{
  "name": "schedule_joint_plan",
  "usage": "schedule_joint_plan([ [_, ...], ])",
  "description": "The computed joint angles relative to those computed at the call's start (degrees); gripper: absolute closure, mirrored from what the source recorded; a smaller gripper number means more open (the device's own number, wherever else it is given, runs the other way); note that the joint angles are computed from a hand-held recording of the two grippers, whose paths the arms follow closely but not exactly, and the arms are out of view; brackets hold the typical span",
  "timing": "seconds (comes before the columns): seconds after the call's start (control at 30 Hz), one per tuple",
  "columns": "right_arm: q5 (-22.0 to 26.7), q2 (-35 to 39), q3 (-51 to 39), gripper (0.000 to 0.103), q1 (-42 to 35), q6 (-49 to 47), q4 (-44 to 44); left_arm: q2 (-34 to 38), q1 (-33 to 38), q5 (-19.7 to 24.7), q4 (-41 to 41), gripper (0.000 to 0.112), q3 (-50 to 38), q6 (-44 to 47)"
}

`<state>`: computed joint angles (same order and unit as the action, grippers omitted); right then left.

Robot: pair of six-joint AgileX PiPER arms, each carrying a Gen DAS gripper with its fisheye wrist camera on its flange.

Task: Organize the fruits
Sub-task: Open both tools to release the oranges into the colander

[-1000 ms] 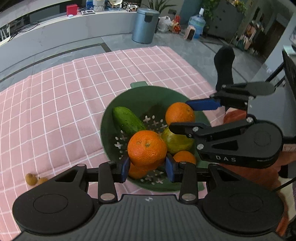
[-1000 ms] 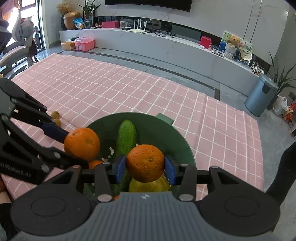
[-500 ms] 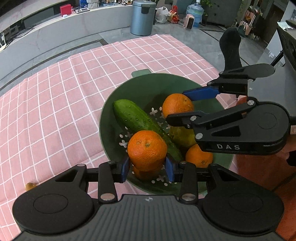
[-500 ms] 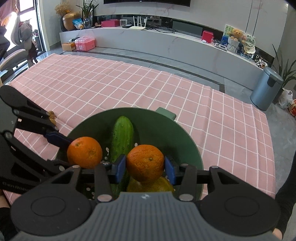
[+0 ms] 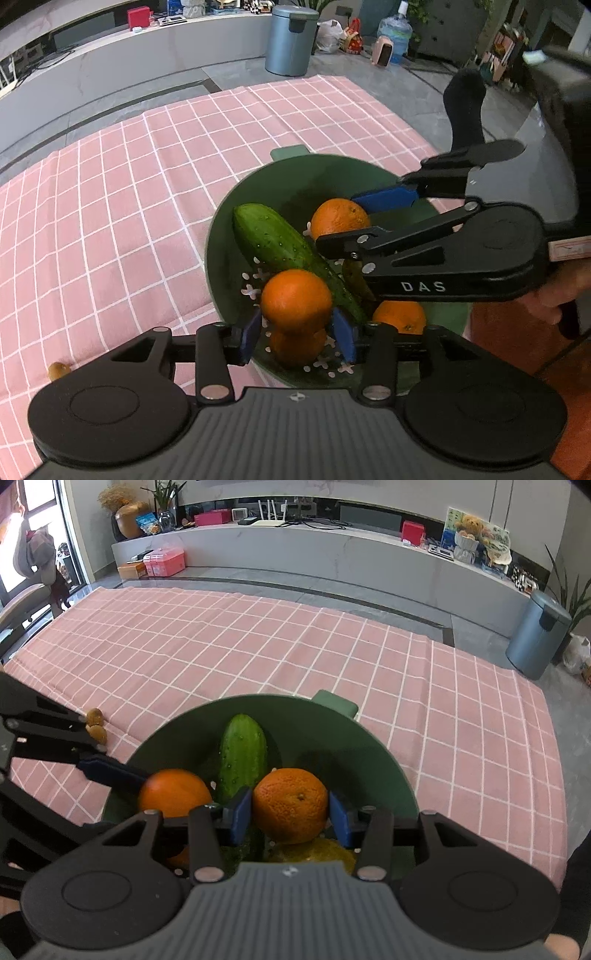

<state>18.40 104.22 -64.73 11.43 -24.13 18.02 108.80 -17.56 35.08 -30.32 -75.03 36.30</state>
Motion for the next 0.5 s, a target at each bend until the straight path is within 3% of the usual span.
schedule_joint_plan([
  [0.27, 1.04, 0.52, -1.26, 0.06, 0.57, 7.24, -4.02, -5.59, 3.79, 1.16, -6.78, 0.056, 4.1, 6.13],
  [0.5, 0.6, -1.49, -0.7, 0.059, 1.88, 14.24, -9.55, -9.59, 6.87, 1.84, -7.39, 0.056, 6.48, 6.94],
])
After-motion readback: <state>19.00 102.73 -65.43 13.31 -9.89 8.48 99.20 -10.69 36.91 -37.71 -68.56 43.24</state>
